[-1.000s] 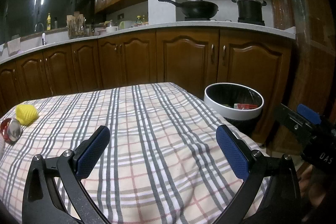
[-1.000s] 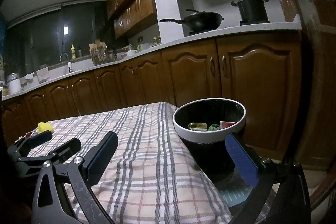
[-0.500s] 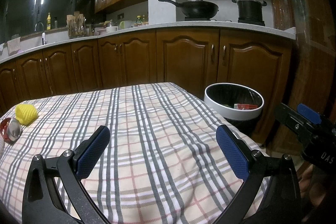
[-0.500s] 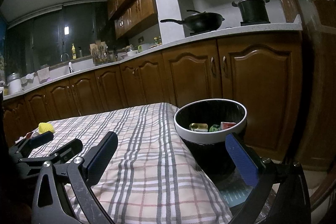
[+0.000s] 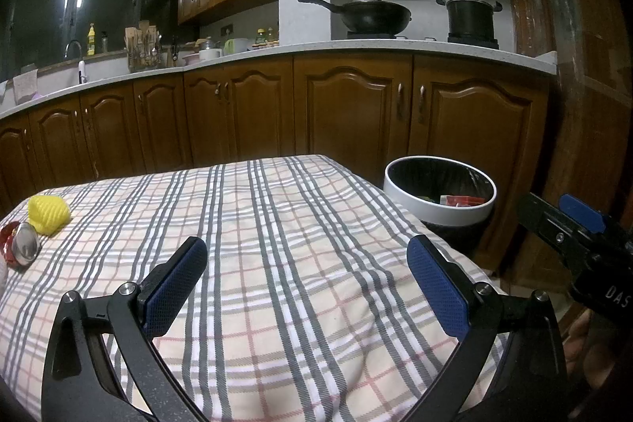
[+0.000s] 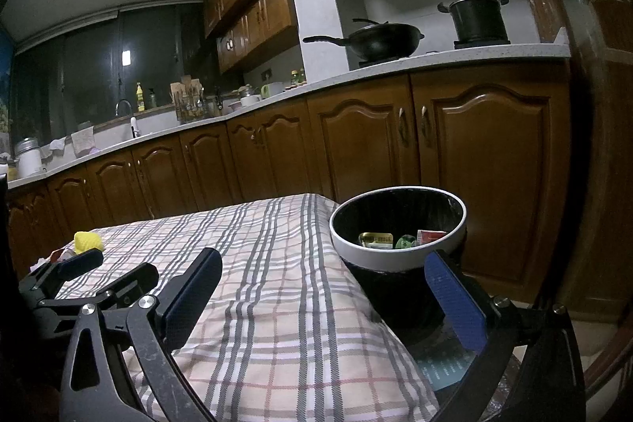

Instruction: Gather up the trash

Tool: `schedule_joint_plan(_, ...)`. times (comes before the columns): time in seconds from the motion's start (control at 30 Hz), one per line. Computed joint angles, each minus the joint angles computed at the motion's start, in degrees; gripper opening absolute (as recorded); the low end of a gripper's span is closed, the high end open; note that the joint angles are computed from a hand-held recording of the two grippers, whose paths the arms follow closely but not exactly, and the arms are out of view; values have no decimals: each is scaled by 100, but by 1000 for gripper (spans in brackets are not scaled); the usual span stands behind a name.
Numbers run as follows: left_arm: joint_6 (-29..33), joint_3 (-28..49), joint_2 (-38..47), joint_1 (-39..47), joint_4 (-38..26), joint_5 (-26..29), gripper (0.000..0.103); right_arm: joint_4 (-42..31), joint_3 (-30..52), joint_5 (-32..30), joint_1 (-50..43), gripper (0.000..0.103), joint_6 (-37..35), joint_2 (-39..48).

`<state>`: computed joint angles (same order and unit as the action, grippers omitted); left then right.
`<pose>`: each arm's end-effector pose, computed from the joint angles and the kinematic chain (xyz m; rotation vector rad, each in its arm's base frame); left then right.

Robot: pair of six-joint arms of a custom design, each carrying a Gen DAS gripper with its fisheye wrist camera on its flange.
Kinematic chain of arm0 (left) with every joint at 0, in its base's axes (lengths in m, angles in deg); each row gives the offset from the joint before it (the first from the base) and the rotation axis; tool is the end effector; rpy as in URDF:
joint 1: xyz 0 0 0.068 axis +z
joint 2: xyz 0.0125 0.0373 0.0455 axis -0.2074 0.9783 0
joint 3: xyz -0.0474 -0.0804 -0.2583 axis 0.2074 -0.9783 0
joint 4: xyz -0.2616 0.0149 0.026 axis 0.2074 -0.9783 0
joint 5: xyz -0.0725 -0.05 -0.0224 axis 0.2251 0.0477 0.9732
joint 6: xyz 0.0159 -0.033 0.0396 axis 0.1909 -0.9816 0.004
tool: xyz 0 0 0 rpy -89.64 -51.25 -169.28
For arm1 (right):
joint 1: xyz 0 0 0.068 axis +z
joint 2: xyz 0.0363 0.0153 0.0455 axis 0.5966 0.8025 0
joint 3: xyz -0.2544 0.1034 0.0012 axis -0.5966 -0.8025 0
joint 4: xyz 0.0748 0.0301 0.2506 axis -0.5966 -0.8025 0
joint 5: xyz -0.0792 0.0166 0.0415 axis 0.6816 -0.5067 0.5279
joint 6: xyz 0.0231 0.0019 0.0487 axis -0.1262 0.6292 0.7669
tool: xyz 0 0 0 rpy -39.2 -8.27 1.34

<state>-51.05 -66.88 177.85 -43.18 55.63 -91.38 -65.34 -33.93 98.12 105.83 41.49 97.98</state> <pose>0.2222 -0.1329 0.0925 0.5212 1.9039 -0.3048 0.1163 0.2103 0.0960 0.4107 1.8182 -0.0862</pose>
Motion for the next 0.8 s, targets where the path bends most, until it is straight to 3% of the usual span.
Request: schedule_joint_plan(0.8,-91,129,103,10,-123,8,103,361,34,-120,-105,103,-407,-17)
